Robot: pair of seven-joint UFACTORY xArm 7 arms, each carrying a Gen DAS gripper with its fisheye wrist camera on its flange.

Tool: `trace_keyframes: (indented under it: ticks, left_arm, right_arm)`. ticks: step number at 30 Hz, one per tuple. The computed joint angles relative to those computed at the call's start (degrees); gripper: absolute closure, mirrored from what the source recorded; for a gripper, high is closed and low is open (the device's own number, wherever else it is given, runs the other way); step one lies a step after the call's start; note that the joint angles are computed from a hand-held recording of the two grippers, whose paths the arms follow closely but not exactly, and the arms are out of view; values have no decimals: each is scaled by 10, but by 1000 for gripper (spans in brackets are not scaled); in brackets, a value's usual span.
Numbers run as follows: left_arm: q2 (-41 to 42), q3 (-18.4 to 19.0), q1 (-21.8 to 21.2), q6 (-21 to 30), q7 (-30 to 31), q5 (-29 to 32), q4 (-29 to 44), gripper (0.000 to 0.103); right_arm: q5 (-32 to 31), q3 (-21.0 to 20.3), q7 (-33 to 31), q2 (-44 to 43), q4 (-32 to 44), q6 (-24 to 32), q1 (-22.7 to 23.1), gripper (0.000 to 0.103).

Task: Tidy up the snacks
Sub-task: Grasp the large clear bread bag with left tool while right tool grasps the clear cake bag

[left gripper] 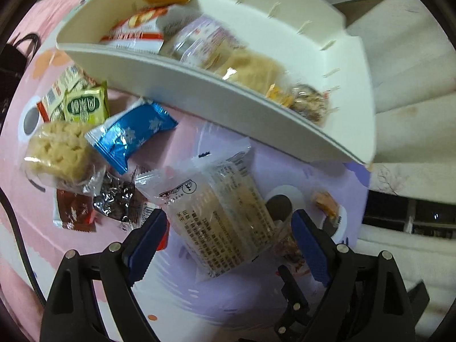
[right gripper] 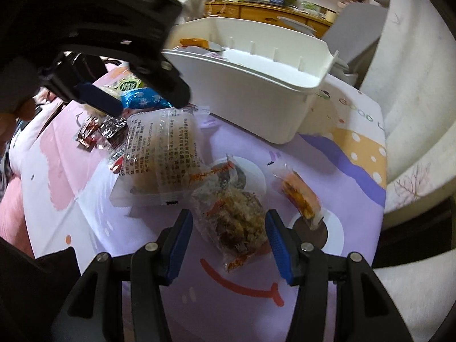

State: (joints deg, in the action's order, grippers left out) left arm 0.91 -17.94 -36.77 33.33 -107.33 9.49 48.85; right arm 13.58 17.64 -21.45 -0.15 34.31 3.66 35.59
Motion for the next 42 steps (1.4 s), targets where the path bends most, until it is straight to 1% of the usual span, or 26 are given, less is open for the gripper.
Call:
trace_keyframes:
  ticks: [1, 2, 5, 9, 11, 13, 15, 19, 21, 22, 24, 26, 28, 32, 33, 35, 39, 42]
  left_arm:
    - [4, 1, 1, -6, -10, -1, -2, 15]
    - [9, 3, 2, -7, -16, -6, -2, 15]
    - [23, 7, 4, -25, -24, -28, -7, 15]
    - [41, 13, 4, -25, -24, -47, -3, 15]
    - [54, 16, 4, -21, -22, -57, 3, 16]
    - [64, 18, 5, -20, -13, -70, 6, 18]
    - [73, 21, 4, -18, -13, -76, 10, 19]
    - [85, 29, 0, -13, -18, -68, 21, 24]
    - [89, 31, -2, -12, -22, -65, 24, 26]
    - [89, 32, -3, -14, -24, -64, 24, 26]
    - [89, 33, -4, -16, -24, -61, 24, 30]
    - [81, 33, 0, -14, -14, -66, 18, 32]
    - [74, 32, 2, -14, -11, -69, 12, 33]
    - [67, 28, 1, -9, -10, -72, 13, 35]
    - [65, 27, 2, -8, -10, -74, 12, 35]
    - [63, 25, 2, -6, -8, -79, 13, 35]
    - [52, 19, -3, -1, -13, -81, 11, 36]
    - [41, 15, -7, 3, -23, -76, 9, 37]
  right_arm:
    - [11, 1, -17, 2, 0, -3, 1, 50]
    - [36, 3, -49, 6, 2, -6, 1, 50]
    - [65, 11, -98, 12, 2, -16, -2, 50]
    - [103, 24, -160, 15, -2, -30, -8, 48]
    - [141, 34, -205, 16, -1, -35, -12, 46]
    - [193, 46, -257, 19, 1, -40, -16, 44]
    - [208, 49, -275, 26, 5, -46, -17, 43]
    - [204, 64, -277, 37, 11, -57, -35, 43]
    - [170, 57, -252, 46, 16, -57, -37, 43]
    - [128, 38, -219, 50, 19, -55, -25, 43]
    - [82, 21, -183, 56, 21, -56, -16, 43]
    - [85, 48, -188, 61, 27, -53, -44, 43]
    - [76, 62, -178, 66, 33, -50, -61, 43]
    - [-20, 13, -91, 71, 38, -35, -29, 43]
    - [-28, 16, -81, 71, 39, -30, -34, 43]
    - [-24, 35, -80, 70, 40, -24, -55, 47]
    - [-73, 14, -33, 61, 39, -10, -42, 61]
    - [-93, 6, -7, 54, 39, 9, -39, 64]
